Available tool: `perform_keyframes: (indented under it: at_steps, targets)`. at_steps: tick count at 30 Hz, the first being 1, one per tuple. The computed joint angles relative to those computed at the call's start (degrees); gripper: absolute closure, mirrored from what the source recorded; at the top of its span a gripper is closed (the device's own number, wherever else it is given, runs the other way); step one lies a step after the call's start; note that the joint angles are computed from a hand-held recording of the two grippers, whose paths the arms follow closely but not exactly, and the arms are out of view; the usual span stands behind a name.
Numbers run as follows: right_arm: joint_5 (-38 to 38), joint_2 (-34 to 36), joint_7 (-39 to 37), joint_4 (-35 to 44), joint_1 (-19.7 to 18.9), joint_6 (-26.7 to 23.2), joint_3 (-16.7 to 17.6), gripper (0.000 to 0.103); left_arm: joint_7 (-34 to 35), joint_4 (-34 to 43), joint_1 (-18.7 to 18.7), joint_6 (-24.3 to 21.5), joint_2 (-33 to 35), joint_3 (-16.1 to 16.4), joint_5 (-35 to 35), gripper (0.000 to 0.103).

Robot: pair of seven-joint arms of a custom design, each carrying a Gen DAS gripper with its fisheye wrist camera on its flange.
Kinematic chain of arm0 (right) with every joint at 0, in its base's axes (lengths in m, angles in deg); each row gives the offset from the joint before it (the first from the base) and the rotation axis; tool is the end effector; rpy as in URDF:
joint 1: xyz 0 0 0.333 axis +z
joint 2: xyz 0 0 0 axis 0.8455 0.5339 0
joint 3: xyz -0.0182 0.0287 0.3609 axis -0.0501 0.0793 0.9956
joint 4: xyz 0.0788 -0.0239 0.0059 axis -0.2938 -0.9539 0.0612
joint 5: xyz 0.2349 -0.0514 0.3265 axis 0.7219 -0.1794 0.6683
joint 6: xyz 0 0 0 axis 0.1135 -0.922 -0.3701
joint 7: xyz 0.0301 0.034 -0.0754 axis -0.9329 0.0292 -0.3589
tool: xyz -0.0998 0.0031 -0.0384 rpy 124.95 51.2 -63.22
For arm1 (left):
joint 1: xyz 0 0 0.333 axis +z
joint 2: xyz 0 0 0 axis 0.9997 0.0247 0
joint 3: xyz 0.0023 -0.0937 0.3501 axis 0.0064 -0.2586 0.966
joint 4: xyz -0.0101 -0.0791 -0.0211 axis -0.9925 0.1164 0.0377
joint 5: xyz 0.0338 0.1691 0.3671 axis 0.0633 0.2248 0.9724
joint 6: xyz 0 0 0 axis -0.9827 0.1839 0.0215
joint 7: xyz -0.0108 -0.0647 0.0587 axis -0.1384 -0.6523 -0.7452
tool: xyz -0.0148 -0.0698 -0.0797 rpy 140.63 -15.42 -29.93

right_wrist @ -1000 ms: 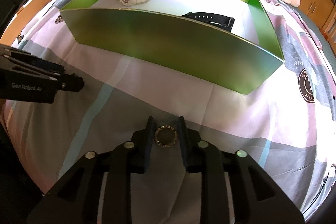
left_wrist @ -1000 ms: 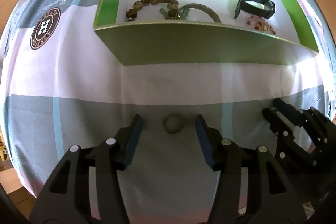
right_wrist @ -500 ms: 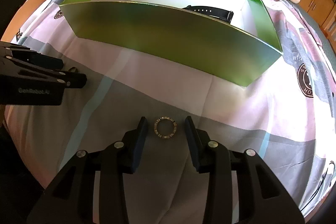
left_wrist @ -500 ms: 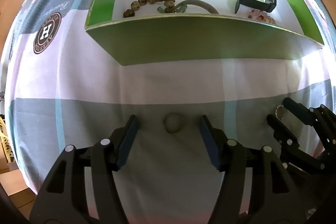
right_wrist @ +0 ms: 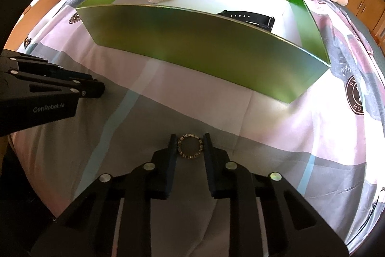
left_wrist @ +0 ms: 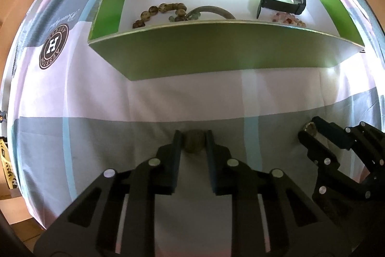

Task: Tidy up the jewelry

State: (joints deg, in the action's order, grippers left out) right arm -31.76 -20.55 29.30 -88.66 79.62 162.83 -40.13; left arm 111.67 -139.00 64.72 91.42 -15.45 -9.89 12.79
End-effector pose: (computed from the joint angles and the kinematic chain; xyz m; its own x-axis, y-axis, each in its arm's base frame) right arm 0.4021 0.1672 0.5434 0.4203 -0.9073 -0.0108 -0.8253 -0.3773 -0.4202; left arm 0.4386 -0.3875 0.5445 -0.0508 -0.9987 0.0010 -0.9755 0.0494 -0.2144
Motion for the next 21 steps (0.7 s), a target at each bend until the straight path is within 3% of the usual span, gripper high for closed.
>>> perform_keyframes:
  at_steps: [13, 21]
  targets:
    - [-0.34, 0.0, 0.62, -0.36, 0.11, 1.07, 0.14, 0.08, -1.42, -1.7, 0.34, 0.32, -1.9, -0.48, 1.64, 0.083]
    - [0.05, -1.07, 1.27, -0.24, -0.1, 3.02, -0.35, 0.08, -1.58, -4.37, 1.49, 4.42, -5.69, -0.37, 0.98, 0.083]
